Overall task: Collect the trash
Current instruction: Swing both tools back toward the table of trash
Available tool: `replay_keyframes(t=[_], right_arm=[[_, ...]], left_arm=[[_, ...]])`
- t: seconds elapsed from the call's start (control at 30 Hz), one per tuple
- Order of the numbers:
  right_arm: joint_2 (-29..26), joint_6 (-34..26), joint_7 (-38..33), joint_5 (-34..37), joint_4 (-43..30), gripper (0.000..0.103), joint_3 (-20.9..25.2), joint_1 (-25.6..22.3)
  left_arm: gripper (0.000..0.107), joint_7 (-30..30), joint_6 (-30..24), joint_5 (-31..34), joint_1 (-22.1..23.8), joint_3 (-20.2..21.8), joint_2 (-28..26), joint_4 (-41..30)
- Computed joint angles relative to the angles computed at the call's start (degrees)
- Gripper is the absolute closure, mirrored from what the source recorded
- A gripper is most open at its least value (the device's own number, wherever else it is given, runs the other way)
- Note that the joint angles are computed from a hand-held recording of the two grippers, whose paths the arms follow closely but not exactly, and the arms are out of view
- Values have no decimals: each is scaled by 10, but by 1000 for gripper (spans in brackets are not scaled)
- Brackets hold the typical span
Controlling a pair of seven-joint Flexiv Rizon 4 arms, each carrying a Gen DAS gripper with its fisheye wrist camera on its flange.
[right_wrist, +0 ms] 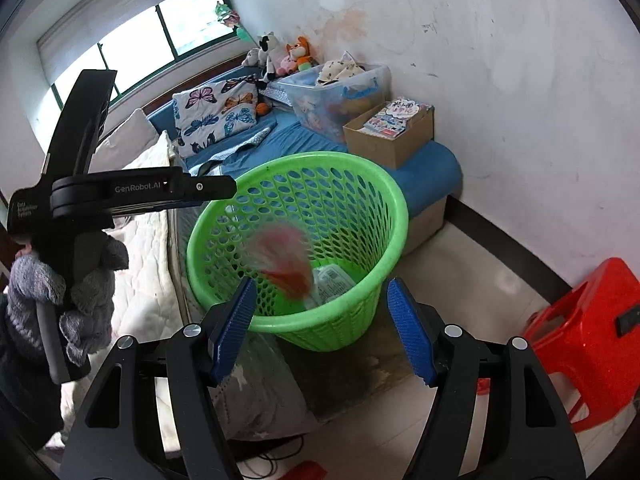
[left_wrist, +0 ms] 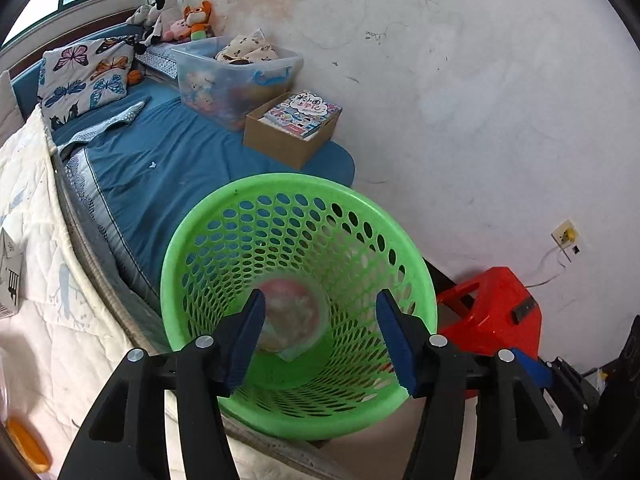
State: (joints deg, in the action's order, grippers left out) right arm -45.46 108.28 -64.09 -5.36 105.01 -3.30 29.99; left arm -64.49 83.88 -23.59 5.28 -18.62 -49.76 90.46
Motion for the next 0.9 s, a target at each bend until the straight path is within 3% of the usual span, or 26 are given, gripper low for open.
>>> replay_keyframes(t=[0.17,0.4,0.57,0.77,0.9], right_arm=[[4,10,-1,2,8,34,10,-3],[16,24,-7,-11,12,28,37,-13],[31,35,-18,-24,16,24,54,-8],[35,33,-25,-55,8,22,89,-15],[30,25,-25,-75,-4,20,104,-13]], left_arm=[[52,9,67,9,41,-42,37,75],[51,-44,168,57,120,-97,108,208],[52,-106,231,94,147,-78,168,306],[51,-191,291,149,217,-81,222,407],[51,-222,310,139,185,2,258,453]])
